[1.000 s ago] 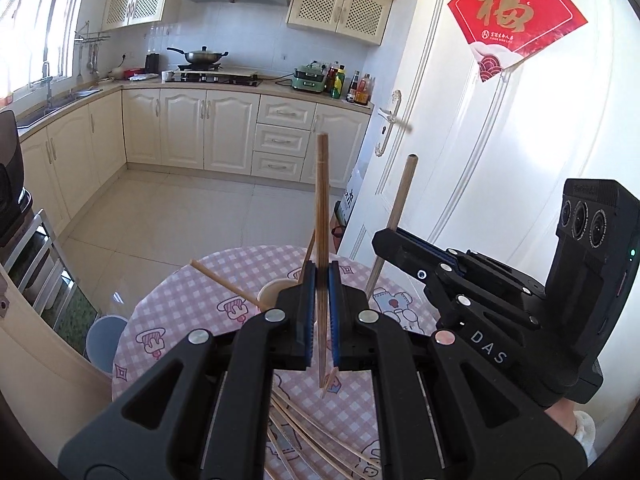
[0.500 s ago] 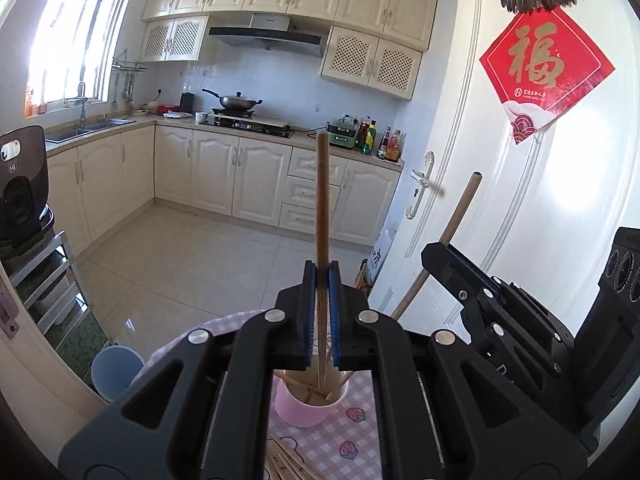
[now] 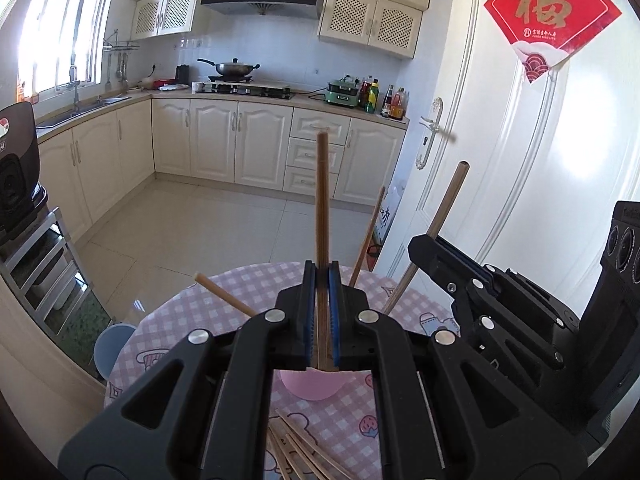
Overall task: Organize utensils
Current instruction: 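Raise the left tool's chopstick and lower it into the cup while the right tool does likewise, then open the left tool releasing its chopstick in the cup while the right tool releases its own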
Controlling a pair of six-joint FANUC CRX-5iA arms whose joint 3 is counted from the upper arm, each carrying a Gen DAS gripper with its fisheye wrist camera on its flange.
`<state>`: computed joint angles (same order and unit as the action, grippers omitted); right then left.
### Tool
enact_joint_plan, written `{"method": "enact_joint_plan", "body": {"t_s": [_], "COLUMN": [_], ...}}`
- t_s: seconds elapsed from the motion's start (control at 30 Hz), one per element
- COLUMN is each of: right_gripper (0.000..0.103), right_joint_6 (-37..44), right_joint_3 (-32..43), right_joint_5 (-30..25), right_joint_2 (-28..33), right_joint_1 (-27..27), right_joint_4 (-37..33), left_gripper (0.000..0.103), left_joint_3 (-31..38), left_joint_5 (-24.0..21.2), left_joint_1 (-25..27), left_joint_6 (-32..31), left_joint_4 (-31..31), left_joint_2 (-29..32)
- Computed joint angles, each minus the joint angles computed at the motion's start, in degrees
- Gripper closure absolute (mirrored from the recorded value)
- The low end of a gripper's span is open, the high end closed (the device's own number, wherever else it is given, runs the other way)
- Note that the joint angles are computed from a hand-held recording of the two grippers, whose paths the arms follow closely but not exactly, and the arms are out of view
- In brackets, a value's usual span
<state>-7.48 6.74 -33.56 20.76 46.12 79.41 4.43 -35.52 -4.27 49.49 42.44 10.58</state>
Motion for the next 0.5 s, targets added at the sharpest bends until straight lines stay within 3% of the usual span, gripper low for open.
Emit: {"method": "enact_joint_plan", "body": {"t_s": [0.17,0.5], "right_gripper": [0.098,0.095], "right_joint_6": [2.8,2.7], "right_joint_3": [0.2,0.1], "right_joint_5": [-1.4,-2.5], "right_joint_2": [0.3,-0.3], "right_joint_1": [1.0,1.9], "right_joint_4": [-4.5,-6.3], "left_gripper": [0.096,0.092], "left_joint_3": [0.2,1.3], "left_joint_5": [-1.2,-4.2], "left_joint_1": [0.2,1.2], "left_joint_6": [1.8,5.7], "left_joint_4": [-2.5,-5.8], "left_joint_2": [0.5,0.7]}}
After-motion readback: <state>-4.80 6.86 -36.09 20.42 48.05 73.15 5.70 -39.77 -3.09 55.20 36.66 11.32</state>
